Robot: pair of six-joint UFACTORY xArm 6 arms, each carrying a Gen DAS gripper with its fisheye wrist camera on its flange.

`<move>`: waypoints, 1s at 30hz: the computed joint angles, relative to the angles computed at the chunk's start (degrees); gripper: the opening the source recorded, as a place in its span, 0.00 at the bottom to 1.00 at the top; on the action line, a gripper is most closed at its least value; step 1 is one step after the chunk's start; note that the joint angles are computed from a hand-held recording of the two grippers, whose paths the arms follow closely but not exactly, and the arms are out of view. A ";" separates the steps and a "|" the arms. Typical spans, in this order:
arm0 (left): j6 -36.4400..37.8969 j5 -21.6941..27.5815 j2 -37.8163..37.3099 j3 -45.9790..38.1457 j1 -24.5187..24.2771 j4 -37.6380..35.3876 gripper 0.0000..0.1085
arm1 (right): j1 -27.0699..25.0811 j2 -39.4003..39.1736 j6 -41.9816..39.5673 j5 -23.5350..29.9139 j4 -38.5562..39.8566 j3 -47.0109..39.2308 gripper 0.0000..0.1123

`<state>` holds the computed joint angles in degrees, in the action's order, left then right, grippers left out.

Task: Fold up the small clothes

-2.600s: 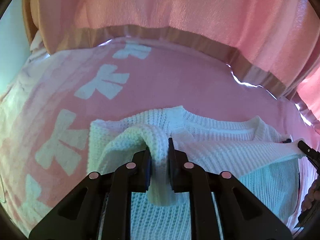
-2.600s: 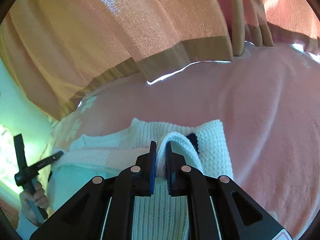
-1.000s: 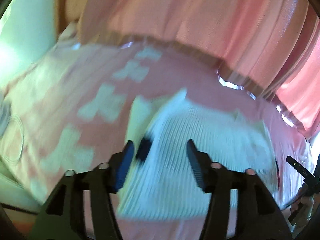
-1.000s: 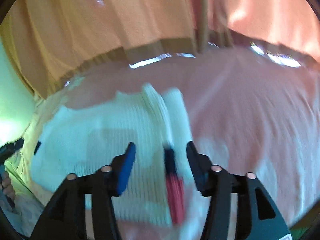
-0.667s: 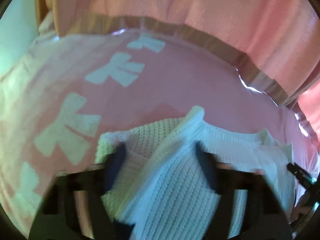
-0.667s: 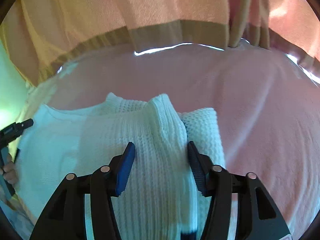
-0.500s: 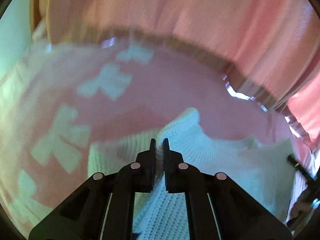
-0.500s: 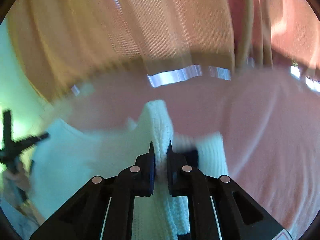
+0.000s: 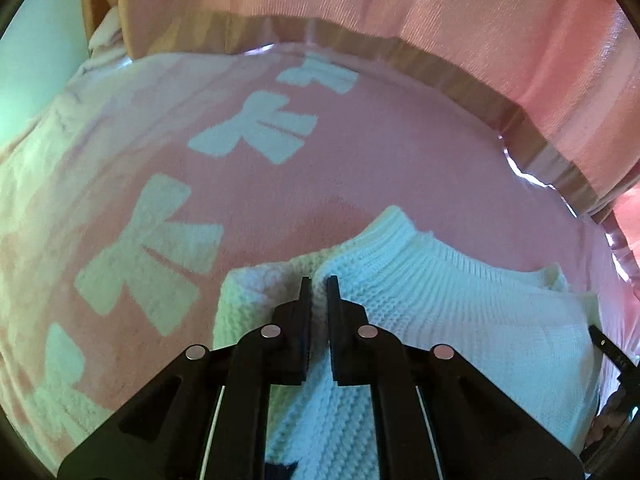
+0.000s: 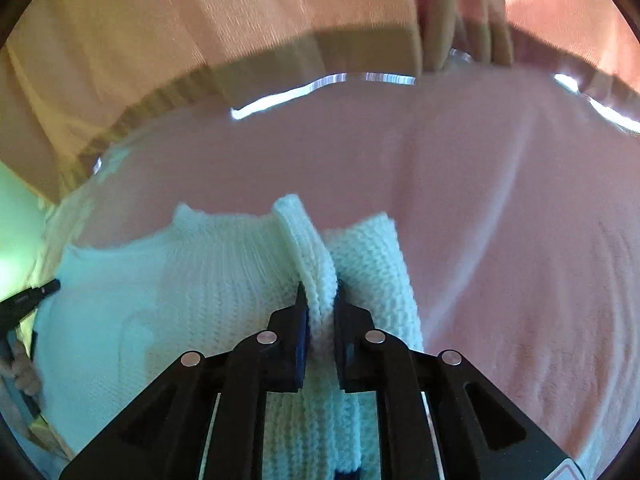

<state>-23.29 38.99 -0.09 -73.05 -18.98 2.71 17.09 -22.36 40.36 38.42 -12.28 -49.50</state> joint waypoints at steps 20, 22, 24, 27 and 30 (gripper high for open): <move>1.27 -3.18 -4.90 7.28 -5.54 3.46 0.12 | 2.41 -3.69 14.33 6.48 -16.96 0.16 0.11; 0.20 -3.20 -5.34 7.67 -5.42 4.82 0.12 | 2.12 -6.93 9.23 -1.26 -10.12 3.06 0.11; -1.45 -2.83 -5.32 7.72 -5.43 7.12 0.12 | 5.19 -5.66 3.02 -4.01 -4.98 3.04 0.10; -2.69 -2.58 -5.36 7.76 -5.74 8.49 0.12 | 9.36 0.86 -1.04 4.53 -6.97 -0.68 0.00; -3.58 -2.38 -5.46 7.80 -6.01 9.97 0.12 | 8.01 -2.15 3.03 2.98 -8.98 0.56 0.05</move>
<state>-26.87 36.61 -5.55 -65.25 -24.99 12.68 25.10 -24.51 43.39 41.40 -21.27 -48.94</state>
